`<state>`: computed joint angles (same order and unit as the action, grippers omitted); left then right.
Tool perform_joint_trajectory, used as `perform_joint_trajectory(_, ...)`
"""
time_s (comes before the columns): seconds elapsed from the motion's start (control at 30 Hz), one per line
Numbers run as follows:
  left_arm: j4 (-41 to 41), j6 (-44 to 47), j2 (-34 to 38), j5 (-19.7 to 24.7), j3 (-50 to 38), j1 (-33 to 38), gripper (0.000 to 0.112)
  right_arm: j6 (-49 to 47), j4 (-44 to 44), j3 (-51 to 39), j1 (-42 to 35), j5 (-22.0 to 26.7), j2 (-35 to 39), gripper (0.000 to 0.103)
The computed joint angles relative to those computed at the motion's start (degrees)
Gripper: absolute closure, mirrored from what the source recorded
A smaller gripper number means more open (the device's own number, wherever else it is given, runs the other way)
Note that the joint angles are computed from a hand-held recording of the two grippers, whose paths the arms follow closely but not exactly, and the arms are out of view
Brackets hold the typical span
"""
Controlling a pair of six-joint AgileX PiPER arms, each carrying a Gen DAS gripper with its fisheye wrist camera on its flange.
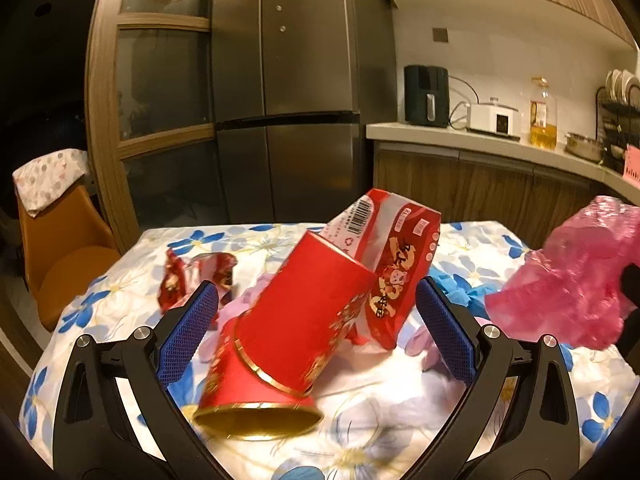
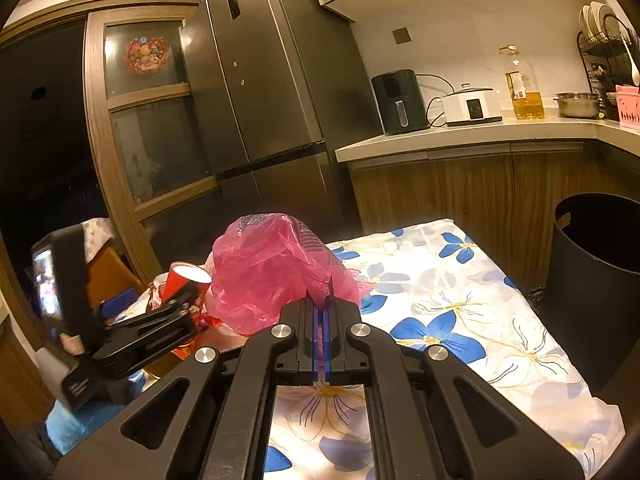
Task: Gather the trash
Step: 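Grasp the pink plastic bag with the right gripper and lift it, then grasp the red paper cup with the left gripper while the right holds the pink bag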
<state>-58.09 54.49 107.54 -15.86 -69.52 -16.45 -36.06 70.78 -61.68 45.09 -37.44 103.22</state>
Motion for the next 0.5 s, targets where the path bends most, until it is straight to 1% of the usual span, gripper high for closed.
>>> perform_joint_trajectory(0.03, -4.2, 4.5, 0.8, 0.6, -1.4, -0.1, 0.015, -0.1, 0.0, -0.1, -0.1, 0.2, 0.1, 0.101)
perform_joint_trajectory(0.13, -12.0, 12.5, 2.6, 1.2, -3.9, 0.0, 0.015, -0.5, 0.2, -0.3, -0.4, 0.7, 0.2, 0.101)
perform_joint_trajectory(0.17, -15.9, 16.4, 3.1, 1.8, -5.1, 0.2, 0.015, -0.5, 0.1, -0.4, -0.4, 0.8, 0.3, 0.101)
perform_joint_trajectory(0.2, -17.6, 18.0, 3.3, 2.3, -5.5, 0.3, 0.018, -0.6, 0.1, -0.4, -0.5, 0.8, 0.3, 0.101)
perform_joint_trajectory(0.27, -23.3, 24.1, 4.0, 2.9, -6.9, 0.5, 0.022, -0.4, -0.1, -0.4, -0.8, 1.3, 0.4, 0.101)
perform_joint_trajectory(0.33, -28.9, 30.4, 4.8, 3.5, -8.1, 0.6, 0.029, -0.5, 0.1, -0.5, -0.9, 1.4, 0.4, 0.101)
perform_joint_trajectory(0.4, -32.6, 34.3, 5.3, 3.6, -8.8, 0.6, 0.038, -0.6, 0.3, -0.5, -0.9, 1.4, 0.4, 0.101)
perform_joint_trajectory(0.47, -33.2, 35.0, 5.4, 4.0, -8.8, 1.0, 0.043, -0.6, 0.2, -0.5, -0.9, 1.5, 0.4, 0.101)
perform_joint_trajectory(0.5, -31.8, 33.5, 5.2, 4.5, -8.5, 1.2, 0.043, -0.7, 0.3, -0.6, -1.0, 1.5, 0.5, 0.101)
